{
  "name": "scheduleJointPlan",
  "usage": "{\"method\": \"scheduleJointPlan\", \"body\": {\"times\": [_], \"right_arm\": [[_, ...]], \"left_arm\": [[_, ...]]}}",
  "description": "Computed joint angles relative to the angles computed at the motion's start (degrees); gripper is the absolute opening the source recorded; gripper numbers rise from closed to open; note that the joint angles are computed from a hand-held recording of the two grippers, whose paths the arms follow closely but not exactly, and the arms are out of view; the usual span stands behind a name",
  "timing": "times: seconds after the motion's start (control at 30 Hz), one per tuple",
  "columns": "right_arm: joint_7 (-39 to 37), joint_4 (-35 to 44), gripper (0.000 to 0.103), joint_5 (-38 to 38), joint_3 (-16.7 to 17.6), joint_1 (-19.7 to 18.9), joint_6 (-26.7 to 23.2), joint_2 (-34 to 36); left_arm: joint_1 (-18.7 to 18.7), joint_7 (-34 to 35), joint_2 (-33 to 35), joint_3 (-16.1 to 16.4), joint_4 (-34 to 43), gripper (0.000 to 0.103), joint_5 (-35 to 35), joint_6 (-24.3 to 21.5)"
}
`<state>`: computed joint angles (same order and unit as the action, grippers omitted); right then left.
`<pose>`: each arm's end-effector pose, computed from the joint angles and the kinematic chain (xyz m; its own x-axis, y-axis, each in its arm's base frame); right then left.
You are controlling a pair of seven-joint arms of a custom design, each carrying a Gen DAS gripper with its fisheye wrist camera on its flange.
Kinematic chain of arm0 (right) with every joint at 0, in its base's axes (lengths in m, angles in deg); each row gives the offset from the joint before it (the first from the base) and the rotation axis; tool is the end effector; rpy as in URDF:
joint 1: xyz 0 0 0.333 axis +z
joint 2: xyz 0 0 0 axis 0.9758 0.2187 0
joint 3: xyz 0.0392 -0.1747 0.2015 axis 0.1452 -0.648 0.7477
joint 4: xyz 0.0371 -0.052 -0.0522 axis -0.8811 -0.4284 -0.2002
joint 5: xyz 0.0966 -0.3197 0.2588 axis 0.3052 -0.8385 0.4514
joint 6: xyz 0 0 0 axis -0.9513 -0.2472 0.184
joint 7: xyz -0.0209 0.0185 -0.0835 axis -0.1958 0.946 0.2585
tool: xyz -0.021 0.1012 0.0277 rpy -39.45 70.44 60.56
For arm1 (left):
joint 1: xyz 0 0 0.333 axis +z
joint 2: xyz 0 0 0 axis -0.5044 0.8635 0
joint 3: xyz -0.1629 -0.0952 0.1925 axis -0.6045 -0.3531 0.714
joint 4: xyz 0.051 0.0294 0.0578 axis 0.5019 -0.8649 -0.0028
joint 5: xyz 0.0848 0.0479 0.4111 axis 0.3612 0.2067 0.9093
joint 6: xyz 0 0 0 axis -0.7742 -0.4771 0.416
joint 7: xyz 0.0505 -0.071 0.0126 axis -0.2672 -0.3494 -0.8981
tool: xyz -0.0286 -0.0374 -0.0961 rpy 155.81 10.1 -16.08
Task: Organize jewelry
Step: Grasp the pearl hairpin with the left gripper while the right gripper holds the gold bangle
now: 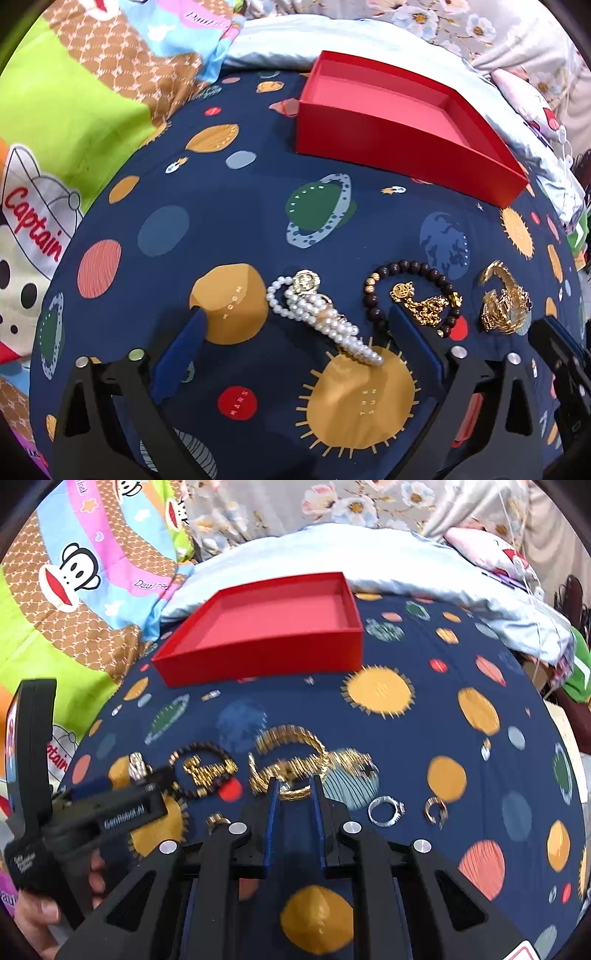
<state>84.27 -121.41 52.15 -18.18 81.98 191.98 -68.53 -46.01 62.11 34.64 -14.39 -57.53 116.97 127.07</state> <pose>0.4889 0.0243 0.4527 0.2806 -0.9498 -0.1386 -0.7893 -0.1461 -0.5963 0.4870 -0.2826 0.4276 0.3572 -0.9308 0.0776 -0.7848 -0.3442 -0.5154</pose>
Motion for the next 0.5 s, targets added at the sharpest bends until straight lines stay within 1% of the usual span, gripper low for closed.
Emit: {"method": "scheduleJointPlan", "body": {"times": [0.03,0.07,0.1,0.13,0.17,0.23,0.27,0.3,0.33,0.4,0.5], "right_arm": [[0.1,-0.4,0.020,0.1,-0.1,-0.2,0.3,-0.3],[0.1,-0.6,0.025,0.1,-0.2,-0.3,0.5,-0.4],[-0.1,-0.5,0.029,0.2,-0.3,-0.2,0.7,-0.3],[-0.3,-0.4,0.041,0.5,-0.5,-0.2,1.0,-0.2],[-0.6,-0.1,0.050,1.0,-0.7,0.1,1.2,0.1],[-1.3,0.7,0.056,2.1,-1.1,0.6,1.4,0.9],[-1.4,1.1,0.060,2.3,-1.1,0.7,1.4,1.3],[-1.5,1.6,0.061,2.5,-1.1,0.8,1.4,1.9],[-1.5,2.0,0.063,2.7,-1.1,0.8,1.3,2.6],[-1.3,3.2,0.065,3.0,-0.9,1.0,1.2,4.1],[-0.8,4.4,0.066,2.9,-0.4,1.2,1.4,6.0]], "left_arm": [[0.0,-0.2,0.1,-0.2,0.1,0.089,0.6,0.0],[0.0,-0.2,0.1,-0.2,0.1,0.082,1.2,0.4],[0.1,-0.2,0.1,-0.2,0.1,0.078,1.5,0.5],[0.1,-0.2,0.0,-0.2,0.1,0.066,1.7,0.8],[0.0,0.1,-0.4,-0.1,-0.2,0.054,1.6,1.3],[0.0,0.8,-0.9,0.2,-0.8,0.042,0.7,2.4],[0.0,1.3,-1.2,0.5,-1.3,0.034,-0.1,3.3],[0.0,1.9,-1.6,0.8,-1.9,0.030,-1.0,4.5],[-0.2,3.0,-2.4,1.3,-2.9,0.023,-2.5,6.1],[-0.3,4.6,-4.2,2.1,-5.1,0.022,-5.2,9.2],[-0.1,5.5,-6.4,2.0,-7.1,0.022,-5.6,10.9]]}}
